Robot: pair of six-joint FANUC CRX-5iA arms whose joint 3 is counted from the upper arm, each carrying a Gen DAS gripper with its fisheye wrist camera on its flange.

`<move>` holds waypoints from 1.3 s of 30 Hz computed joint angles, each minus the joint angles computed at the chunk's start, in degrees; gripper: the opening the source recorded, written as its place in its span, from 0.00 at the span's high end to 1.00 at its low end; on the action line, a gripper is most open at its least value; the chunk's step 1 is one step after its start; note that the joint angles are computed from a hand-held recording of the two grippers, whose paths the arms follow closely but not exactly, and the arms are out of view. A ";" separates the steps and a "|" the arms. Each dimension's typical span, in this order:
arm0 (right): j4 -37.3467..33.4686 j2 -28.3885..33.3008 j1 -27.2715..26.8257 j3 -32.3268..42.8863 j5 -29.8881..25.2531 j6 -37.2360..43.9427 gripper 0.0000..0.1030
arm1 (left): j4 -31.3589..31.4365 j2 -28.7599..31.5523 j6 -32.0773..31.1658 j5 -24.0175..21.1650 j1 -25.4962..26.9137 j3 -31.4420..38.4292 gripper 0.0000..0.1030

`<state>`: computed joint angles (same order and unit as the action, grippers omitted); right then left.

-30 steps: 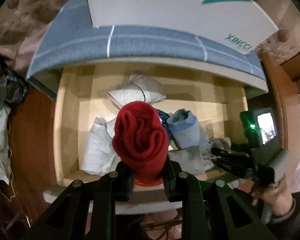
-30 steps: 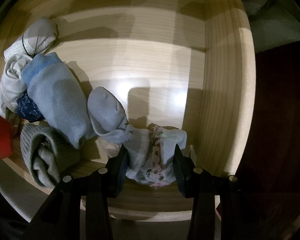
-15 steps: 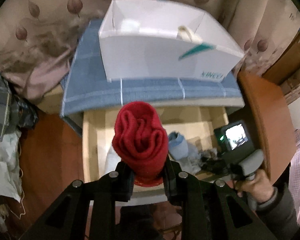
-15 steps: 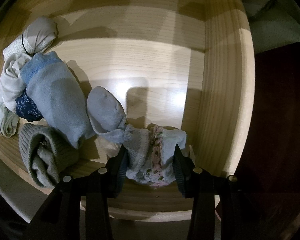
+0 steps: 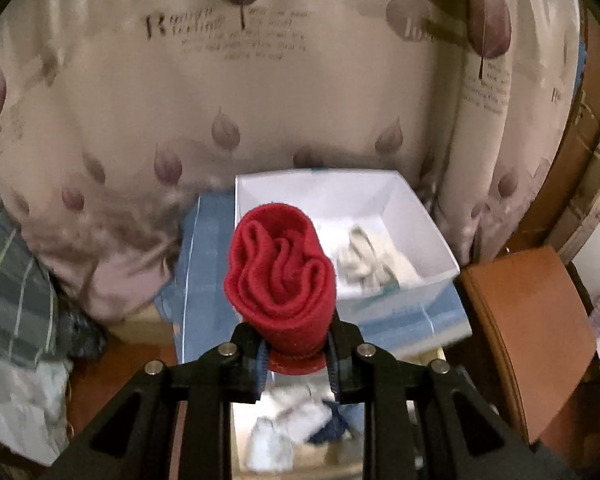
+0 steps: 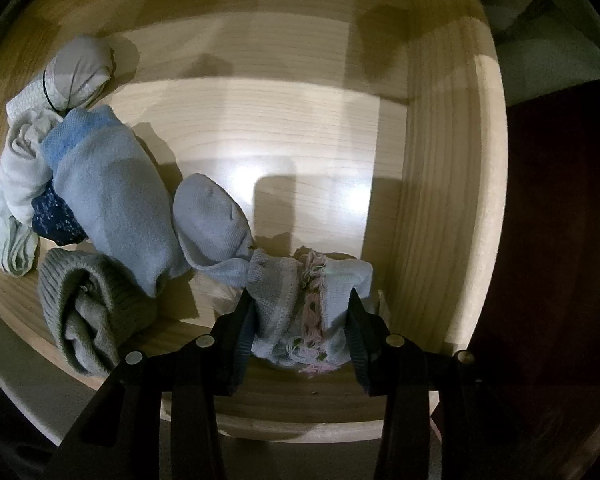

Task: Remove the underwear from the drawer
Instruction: 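Carry the red underwear into the shoebox and open the left tool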

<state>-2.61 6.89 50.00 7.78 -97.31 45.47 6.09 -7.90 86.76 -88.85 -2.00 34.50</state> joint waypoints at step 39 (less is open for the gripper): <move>1.70 0.99 1.92 1.39 -0.52 -1.21 0.69 | -8.79 11.17 0.61 0.16 -5.29 1.86 0.61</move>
<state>-0.91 7.87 51.93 9.17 -97.83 44.27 -2.71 3.27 87.37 -88.68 -7.29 36.37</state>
